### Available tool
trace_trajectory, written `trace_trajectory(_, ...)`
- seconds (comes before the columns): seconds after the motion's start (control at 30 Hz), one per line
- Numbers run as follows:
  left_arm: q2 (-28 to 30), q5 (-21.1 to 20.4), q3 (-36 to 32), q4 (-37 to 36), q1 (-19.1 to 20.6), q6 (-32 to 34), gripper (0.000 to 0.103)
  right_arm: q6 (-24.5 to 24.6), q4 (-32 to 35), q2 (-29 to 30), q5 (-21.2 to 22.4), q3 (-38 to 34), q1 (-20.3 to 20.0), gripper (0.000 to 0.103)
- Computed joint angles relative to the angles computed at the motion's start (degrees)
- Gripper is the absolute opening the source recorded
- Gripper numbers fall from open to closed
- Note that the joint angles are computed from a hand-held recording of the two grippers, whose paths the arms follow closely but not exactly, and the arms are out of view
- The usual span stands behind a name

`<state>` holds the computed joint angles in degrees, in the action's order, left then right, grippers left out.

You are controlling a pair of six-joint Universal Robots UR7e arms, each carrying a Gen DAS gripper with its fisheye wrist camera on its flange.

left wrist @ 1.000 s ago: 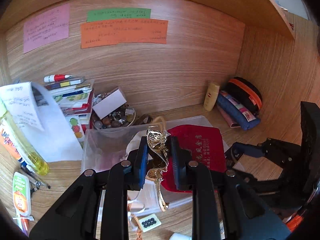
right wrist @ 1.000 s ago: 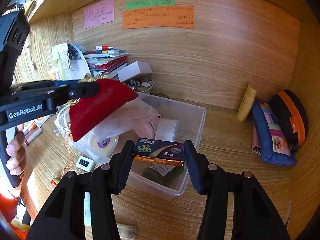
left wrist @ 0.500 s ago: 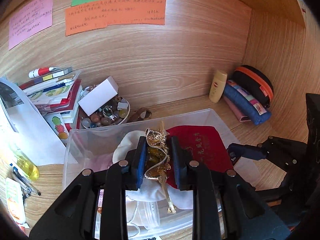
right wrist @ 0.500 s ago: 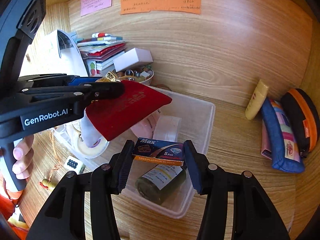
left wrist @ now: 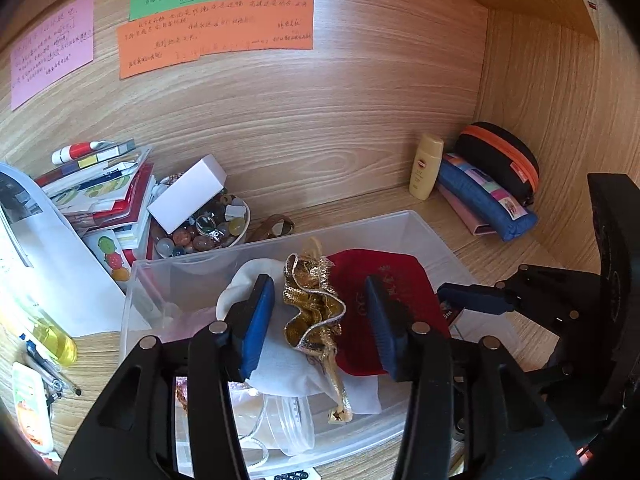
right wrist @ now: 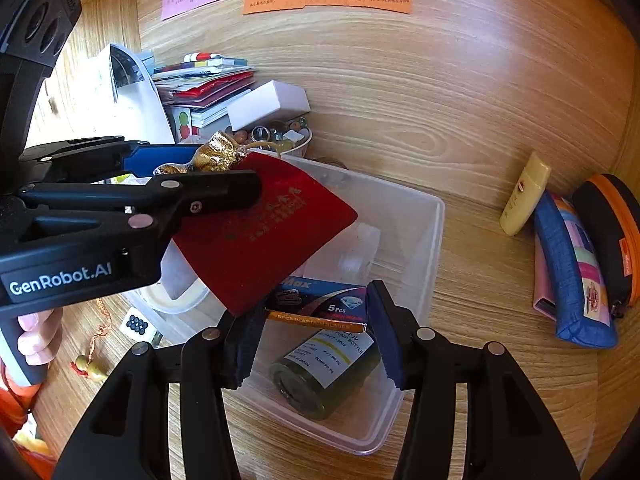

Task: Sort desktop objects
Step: 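Lower the red pouch into the box with left tool while right tool carries the Max box over it, then open the right tool to drop the Max box and move toward the soap bar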

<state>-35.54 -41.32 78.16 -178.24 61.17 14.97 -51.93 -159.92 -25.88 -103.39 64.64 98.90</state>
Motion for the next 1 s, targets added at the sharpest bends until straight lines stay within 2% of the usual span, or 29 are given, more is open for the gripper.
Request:
trace_trajectory(0.13,0.47,1.56,0.05,-2.08,-0.44,1.31,0.047,-0.53,-0.56,-0.72,-0.01,1.19,0.11,0.048)
trace_trajectory(0.27,-0.13,1.23,0.91,-3.20,-0.76,1.84,0.048,-0.96,-2.02,-2.10,0.72,3.28,0.14,0.056)
trace_trajectory(0.47,-0.98,2.46,3.44,-8.44,-2.06,4.97,0.058,-0.72,-4.88,-4.76,2.11,7.12,0.06,0.060)
trace_trajectory(0.57,-1.28,3.92,4.73,-11.24,-2.78,6.65,0.068,-0.31,-6.02,-6.24,2.94,9.17,-0.06,0.063)
trace_trajectory(0.67,-1.68,5.38,6.18,-13.34,-3.54,7.86,0.070,-0.31,-7.70,-7.46,3.42,11.26,-0.15,0.067)
trace_trajectory(0.8,-2.80,6.61,8.90,-15.11,-4.39,7.61,0.076,-0.19,-9.06,-8.82,3.37,13.80,-0.19,0.067)
trace_trajectory(1.0,-4.56,8.74,13.11,-16.72,-5.19,6.65,0.077,0.17,-10.85,-10.96,3.31,17.92,-0.44,0.067)
